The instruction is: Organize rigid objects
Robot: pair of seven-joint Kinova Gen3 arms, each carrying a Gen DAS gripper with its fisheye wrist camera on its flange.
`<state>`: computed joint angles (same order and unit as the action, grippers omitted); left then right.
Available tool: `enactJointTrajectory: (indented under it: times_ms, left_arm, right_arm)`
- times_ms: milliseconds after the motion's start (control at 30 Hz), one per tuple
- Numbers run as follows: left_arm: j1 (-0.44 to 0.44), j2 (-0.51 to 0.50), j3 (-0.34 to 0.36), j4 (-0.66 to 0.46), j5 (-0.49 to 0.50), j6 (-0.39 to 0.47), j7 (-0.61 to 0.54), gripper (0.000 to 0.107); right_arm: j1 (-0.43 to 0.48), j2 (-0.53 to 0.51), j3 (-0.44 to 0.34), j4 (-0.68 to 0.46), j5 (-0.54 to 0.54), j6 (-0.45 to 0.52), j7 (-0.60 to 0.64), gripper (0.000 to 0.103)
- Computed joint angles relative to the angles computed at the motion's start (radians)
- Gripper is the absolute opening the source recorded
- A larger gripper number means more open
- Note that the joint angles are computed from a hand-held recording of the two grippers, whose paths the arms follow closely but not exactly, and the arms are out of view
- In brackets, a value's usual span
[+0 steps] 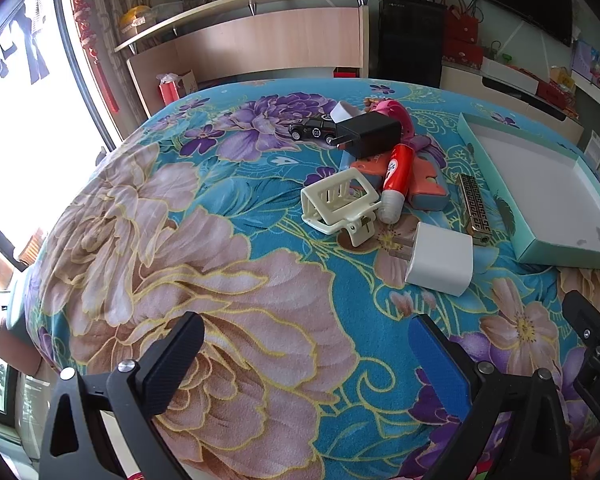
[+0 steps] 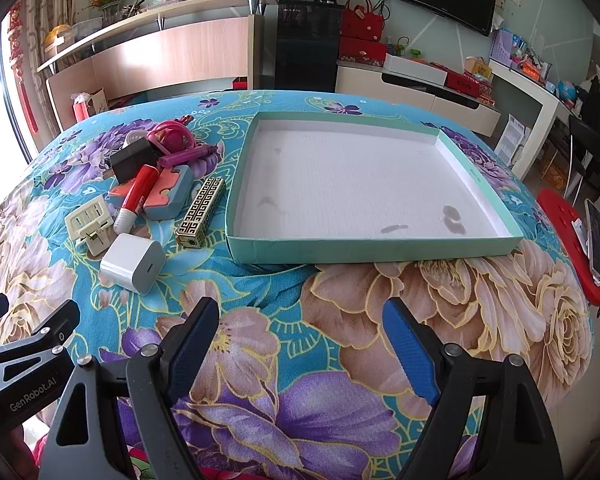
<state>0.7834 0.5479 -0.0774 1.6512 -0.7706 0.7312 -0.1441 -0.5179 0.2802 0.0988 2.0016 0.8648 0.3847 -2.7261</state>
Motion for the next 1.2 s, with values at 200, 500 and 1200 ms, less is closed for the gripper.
enactJointTrajectory:
  times_ms: [200, 500, 1200]
  left_arm:
    - [-0.005, 0.001, 0.002, 0.002, 0.008, -0.002, -0.007, 0.103]
    - [-0.005, 0.001, 0.0, 0.001, 0.01, -0.002, -0.007, 0.103]
    - [-0.008, 0.005, 0.005, -0.01, 0.014, 0.02, -0.024, 0.103]
  right_arm:
    - [0.003, -0.001, -0.004, -0.002, -0.005, 0.004, 0.006, 0.085]
    - [0.005, 0.0, -0.005, -0.003, -0.009, 0.004, 0.01, 0.085]
    - [0.002, -0.002, -0.002, -0.001, -0.008, 0.003, 0.007, 0.085]
